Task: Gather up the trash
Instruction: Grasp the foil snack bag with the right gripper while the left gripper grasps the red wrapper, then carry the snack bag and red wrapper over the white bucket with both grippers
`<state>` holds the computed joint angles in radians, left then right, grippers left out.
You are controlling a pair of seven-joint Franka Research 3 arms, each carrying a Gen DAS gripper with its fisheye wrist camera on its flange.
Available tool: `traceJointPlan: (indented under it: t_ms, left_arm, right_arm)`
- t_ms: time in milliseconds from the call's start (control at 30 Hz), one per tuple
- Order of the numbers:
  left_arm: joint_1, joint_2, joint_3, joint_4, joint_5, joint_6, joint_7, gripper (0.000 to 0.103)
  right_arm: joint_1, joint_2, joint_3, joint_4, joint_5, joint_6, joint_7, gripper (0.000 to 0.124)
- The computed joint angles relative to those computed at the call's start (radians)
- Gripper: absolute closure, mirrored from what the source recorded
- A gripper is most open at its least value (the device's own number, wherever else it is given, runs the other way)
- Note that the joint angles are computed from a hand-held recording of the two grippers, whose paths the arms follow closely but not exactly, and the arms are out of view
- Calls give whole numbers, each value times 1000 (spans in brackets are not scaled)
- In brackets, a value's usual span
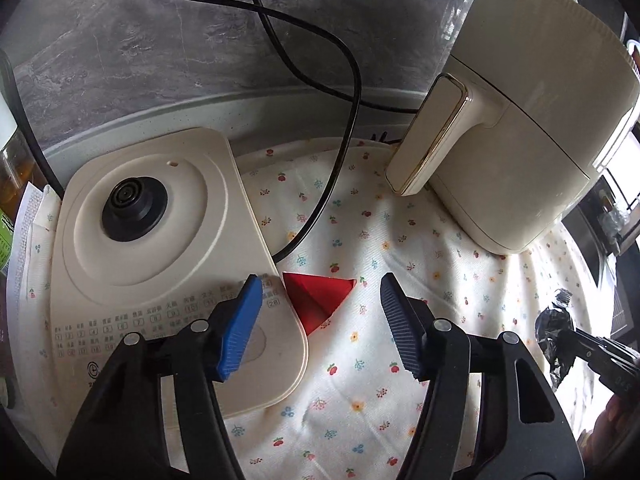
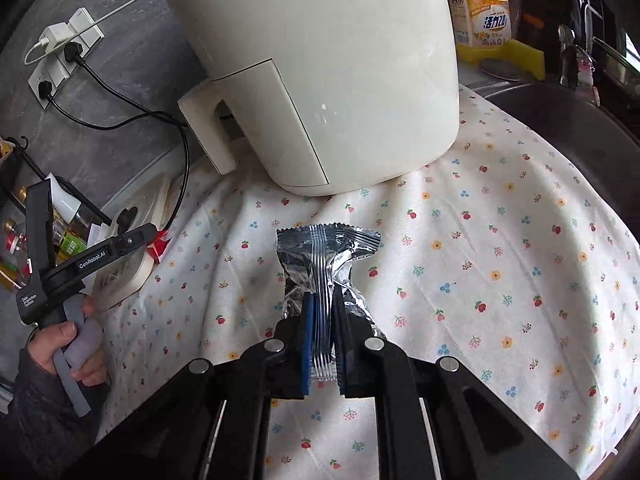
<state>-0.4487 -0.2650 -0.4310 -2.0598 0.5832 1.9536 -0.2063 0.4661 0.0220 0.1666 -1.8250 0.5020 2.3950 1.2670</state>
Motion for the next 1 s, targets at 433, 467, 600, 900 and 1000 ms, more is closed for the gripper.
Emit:
traceJointPlan:
  t_ms: [433,467,600,900,1000]
  left_arm:
    - [-42,129,16,147,-9,-125,183,86]
    - [-44,118,19,138,-12,-102,171,88]
    - [-52,100,0,150,18,-94,121,89]
    - [-114,179,-52,286,119,-166,17,89]
    - [-147,226,-48,341,147,-170,3,89]
  right_arm:
    - [-17,-32,-12,-45,33,20,-1,114]
    - [-17,-39,-13,-51,41,23,-6,114]
    - [-20,-74,-19,-81,79,28,-39,114]
    - [-37,-199,-59,-190,163,12,-129,114]
    - [-53,-248,-80,-235,171,-3,-142,114]
